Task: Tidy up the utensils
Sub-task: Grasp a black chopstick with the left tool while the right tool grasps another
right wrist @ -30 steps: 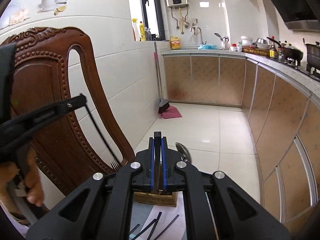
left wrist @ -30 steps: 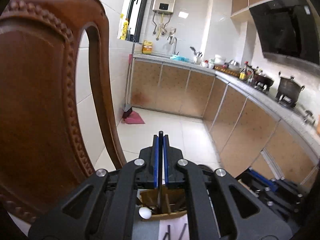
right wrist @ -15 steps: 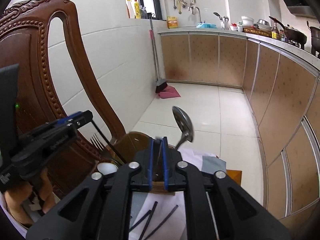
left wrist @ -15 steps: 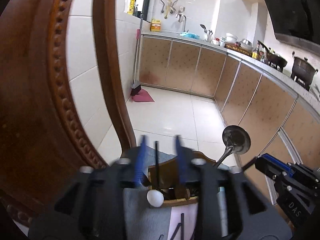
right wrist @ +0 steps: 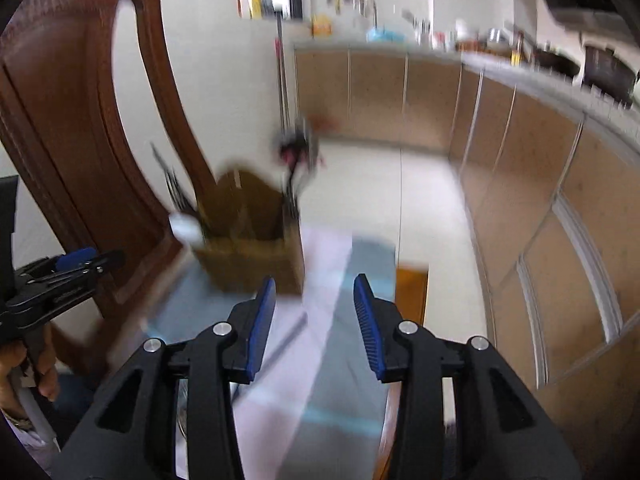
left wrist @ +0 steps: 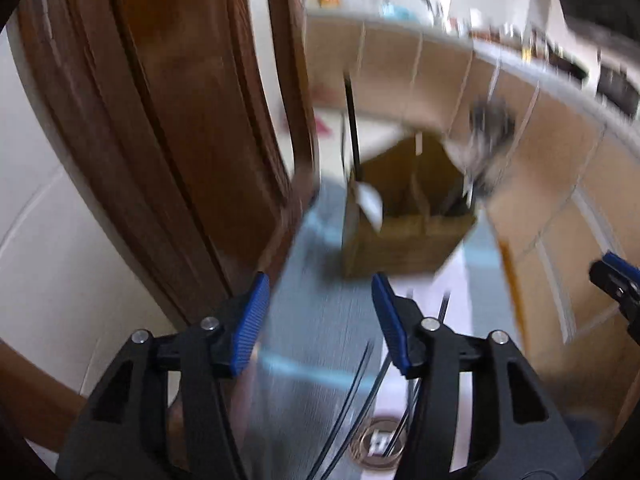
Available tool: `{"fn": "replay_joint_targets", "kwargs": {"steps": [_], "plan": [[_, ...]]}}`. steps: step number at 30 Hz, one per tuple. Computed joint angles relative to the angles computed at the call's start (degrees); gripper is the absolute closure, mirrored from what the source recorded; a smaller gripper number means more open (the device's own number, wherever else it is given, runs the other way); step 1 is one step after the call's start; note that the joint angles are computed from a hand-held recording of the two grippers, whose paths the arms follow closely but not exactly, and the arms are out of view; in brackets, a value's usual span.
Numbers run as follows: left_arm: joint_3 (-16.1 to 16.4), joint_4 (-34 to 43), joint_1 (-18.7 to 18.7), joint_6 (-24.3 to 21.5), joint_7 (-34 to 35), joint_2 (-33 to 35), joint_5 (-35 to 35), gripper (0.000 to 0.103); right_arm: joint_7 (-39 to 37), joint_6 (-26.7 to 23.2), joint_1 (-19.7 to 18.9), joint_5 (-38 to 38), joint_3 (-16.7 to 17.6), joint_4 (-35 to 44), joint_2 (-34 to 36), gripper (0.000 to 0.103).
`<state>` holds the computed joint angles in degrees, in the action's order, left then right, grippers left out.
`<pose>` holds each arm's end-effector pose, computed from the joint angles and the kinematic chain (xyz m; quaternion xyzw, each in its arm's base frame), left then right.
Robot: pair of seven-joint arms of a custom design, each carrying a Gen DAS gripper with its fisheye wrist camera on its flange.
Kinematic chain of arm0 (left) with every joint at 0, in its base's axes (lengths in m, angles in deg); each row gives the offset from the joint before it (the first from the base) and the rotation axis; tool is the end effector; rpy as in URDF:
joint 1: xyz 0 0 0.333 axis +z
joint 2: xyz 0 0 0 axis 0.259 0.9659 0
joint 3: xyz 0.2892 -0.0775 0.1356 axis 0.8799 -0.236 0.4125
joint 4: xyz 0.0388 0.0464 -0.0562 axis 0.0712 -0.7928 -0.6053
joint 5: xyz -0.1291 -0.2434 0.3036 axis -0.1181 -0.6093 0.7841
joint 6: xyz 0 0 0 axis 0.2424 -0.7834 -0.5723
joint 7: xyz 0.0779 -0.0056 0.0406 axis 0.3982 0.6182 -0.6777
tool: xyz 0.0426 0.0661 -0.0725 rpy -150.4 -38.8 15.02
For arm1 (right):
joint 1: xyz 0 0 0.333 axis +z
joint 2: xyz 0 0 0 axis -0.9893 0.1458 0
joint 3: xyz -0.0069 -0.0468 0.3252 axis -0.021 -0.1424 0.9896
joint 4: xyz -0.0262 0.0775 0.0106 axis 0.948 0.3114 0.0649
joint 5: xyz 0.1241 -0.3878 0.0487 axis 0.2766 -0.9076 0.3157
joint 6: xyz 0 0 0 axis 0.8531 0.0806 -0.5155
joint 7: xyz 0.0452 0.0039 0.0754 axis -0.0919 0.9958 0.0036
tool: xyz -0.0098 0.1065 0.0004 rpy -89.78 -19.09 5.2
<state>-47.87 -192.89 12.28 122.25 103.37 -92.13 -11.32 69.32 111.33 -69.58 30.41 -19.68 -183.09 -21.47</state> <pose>0.4667 -0.0847 0.6692 -0.6460 0.6753 -0.2734 0.2277 0.4185 0.1615 0.7297 -0.6707 0.6368 -0.2370 0.2976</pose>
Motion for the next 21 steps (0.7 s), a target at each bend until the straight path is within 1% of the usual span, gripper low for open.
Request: {"fn": "replay_joint_targets", "kwargs": {"steps": [1,2,4,6,8,10,13,16,18,21], "plan": [[-0.15,-0.68,-0.52,-1.35,1.27,0.48,0.31,0.054,-0.69,-1.76,0.8,1.47,-0.55,-0.46,0.99,0.063],[-0.28,-1.03,-0.96,-2.59,2.18,1.35,0.35,0.06,-0.93,-3.65,1.5,3.48,-1.26,-0.44,2.59,0.063],[-0.49,-1.54,-1.67,-3.96,3.29,2.78,-0.08,0.065,-1.73,-5.89,2.73,8.17,-3.11,-0.33,5.6,0.063],[-0.9,-1.59,-2.07,-5.12,4.27,4.28,0.08,0.065,-0.73,-7.65,2.78,11.5,-3.9,0.15,9.16,0.069],[-1.35,-2.04,-2.24,-5.42,4.66,5.41,0.45,0.065,1.01,-7.2,2.53,12.97,-3.75,0.73,12.4,0.069],[-1.75,-2.93,-2.06,-4.85,4.37,5.78,1.24,0.065,2.54,-5.9,2.63,12.86,-3.0,1.4,14.62,0.069],[-1.63,-4.25,-2.21,-3.34,4.31,5.92,1.16,0.065,5.05,-6.15,2.58,11.2,-2.38,4.36,18.59,0.069],[-1.77,-4.97,-2.12,-2.57,4.17,6.0,1.56,0.065,7.79,-7.73,3.02,7.17,-1.5,8.63,23.38,0.069],[-1.76,-5.23,-2.15,-2.31,4.15,6.24,1.62,0.065,8.89,-9.34,3.51,3.78,-1.25,10.3,25.36,0.069],[-1.81,-5.11,-2.33,-2.12,4.44,6.89,1.66,0.062,9.44,-10.5,4.45,1.56,-1.26,11.26,26.81,0.069]]}}
